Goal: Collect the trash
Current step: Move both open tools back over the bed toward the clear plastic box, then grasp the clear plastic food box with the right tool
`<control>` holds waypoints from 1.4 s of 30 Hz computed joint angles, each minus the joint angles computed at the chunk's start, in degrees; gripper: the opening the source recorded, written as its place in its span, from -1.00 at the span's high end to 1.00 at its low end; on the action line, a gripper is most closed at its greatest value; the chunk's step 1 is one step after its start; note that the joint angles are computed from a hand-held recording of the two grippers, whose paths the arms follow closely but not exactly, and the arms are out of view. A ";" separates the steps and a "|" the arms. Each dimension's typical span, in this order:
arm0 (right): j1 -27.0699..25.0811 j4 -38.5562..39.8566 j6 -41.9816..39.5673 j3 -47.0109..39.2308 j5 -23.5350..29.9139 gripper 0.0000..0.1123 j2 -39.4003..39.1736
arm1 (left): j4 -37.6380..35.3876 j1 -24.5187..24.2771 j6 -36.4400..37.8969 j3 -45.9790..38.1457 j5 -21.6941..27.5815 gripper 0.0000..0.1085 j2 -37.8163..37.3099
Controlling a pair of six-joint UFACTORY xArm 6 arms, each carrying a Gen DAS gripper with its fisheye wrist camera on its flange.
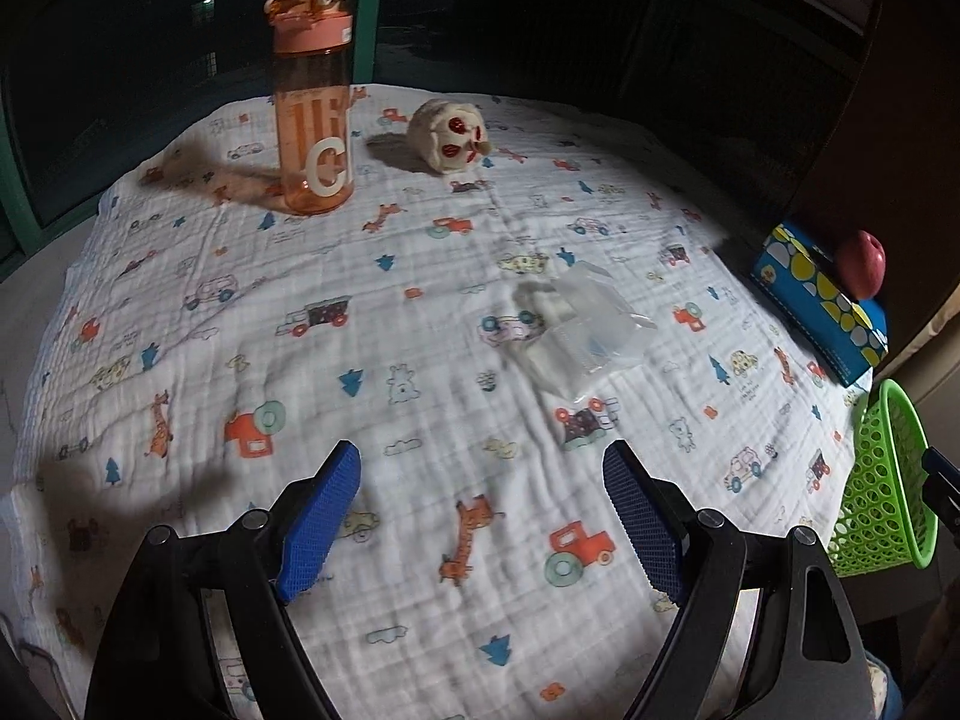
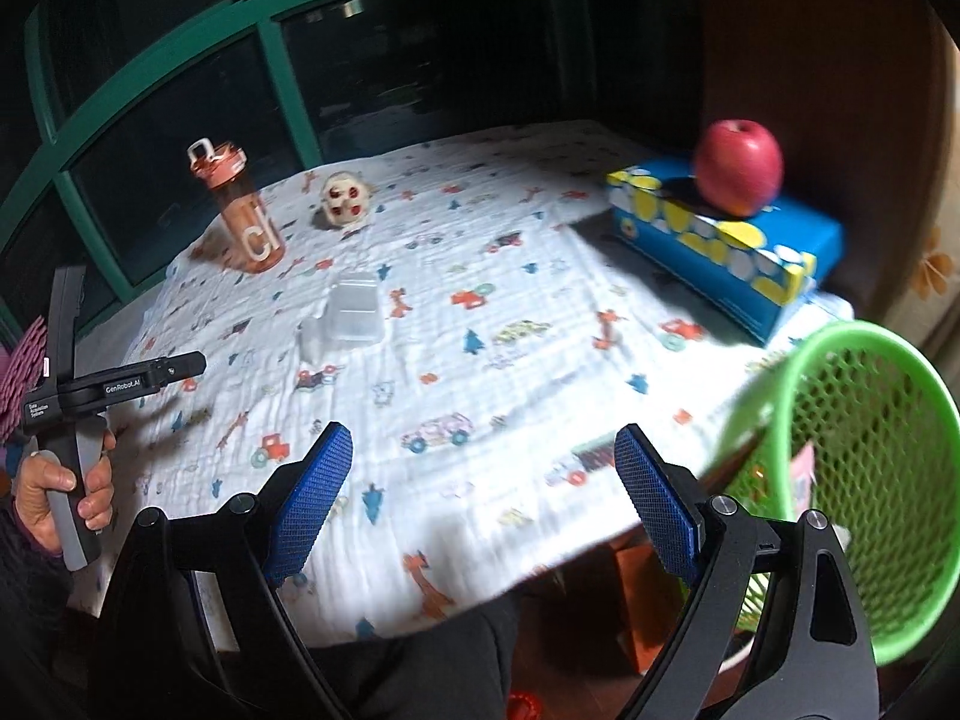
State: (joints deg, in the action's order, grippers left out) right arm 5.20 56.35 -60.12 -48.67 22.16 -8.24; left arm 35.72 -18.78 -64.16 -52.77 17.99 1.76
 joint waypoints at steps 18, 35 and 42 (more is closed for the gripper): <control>7.46 -6.48 9.41 -28.10 9.87 -0.57 25.86 | -0.99 5.34 -0.50 4.31 -1.99 -0.47 -0.64; 10.25 -15.78 21.66 -54.96 19.89 -0.38 47.74 | -5.19 6.70 4.19 3.43 -3.65 -0.47 2.49; 10.29 -17.46 23.87 -59.65 22.26 -0.11 51.58 | -6.01 6.09 6.85 1.56 -4.24 -0.47 4.05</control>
State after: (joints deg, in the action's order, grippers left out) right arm 15.49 38.89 -36.24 -108.32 44.42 43.34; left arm 29.71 -12.69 -57.30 -51.20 13.75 5.81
